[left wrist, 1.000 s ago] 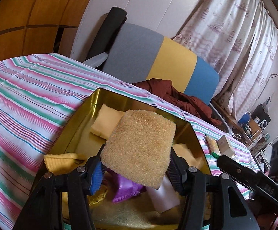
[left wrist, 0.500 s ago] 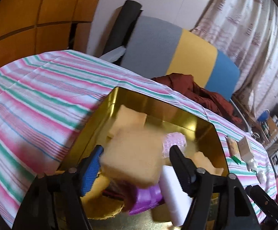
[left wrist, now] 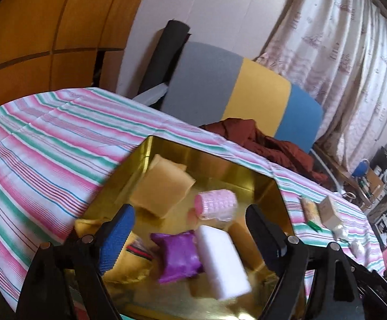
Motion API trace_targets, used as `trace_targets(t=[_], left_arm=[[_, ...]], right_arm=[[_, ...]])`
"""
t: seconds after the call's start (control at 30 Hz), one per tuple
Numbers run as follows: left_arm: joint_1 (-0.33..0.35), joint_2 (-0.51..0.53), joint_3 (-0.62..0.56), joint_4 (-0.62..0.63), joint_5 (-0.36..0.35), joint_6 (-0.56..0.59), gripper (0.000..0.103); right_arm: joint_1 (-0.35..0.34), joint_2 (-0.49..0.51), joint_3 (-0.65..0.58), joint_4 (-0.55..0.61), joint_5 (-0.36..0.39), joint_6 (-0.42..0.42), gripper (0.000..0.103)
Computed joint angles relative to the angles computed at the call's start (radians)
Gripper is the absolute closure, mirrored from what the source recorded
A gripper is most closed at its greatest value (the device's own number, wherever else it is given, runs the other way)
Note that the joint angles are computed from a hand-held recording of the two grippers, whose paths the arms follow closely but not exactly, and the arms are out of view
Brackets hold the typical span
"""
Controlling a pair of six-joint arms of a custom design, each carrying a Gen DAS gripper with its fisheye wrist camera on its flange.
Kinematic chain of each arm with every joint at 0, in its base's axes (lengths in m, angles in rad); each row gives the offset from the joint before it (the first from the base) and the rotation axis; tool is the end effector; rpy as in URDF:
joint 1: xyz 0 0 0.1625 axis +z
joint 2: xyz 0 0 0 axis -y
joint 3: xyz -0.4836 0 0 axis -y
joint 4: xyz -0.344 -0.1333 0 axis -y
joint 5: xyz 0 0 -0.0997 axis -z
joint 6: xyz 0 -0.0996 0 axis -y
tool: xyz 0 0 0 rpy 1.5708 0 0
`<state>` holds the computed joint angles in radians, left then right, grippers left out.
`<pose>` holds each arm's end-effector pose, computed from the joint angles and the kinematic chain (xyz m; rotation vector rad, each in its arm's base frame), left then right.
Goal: Organize objects
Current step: 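Grasp the bubble-wrapped bundle with the right tool while the left tool moves toward the snack packet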
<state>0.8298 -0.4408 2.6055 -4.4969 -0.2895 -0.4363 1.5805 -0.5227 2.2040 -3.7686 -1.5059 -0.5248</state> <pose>-0.0585 -0.4028 0.1319 -0.2834 2.0463 -1.4784 0.1448 -0.5155 0.0248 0.8090 -2.8584 0.7834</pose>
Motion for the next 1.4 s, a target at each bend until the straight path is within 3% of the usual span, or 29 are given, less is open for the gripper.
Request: trace_targets(t=[0.2, 0.9, 1.2, 1.4], left_arm=[[-0.024, 0.018, -0.019, 0.013, -0.055, 0.024, 0.016], [-0.092, 0.061, -0.162, 0.306, -0.327, 0.101, 0.016], [-0.08, 0.065, -0.251, 0.476, -0.456, 0.12, 0.016], [-0.066, 0.075, -0.303, 0.574, -0.498, 0.116, 0.016]], right_arm=[[-0.015, -0.011, -0.001, -0.014, -0.006, 0.013, 0.017], [-0.107, -0.071, -0.035, -0.026, -0.087, -0.007, 0.016], [-0.158, -0.108, -0.08, 0.001, -0.14, -0.007, 0.016], [-0.187, -0.132, -0.107, 0.001, -0.167, -0.039, 0.015]])
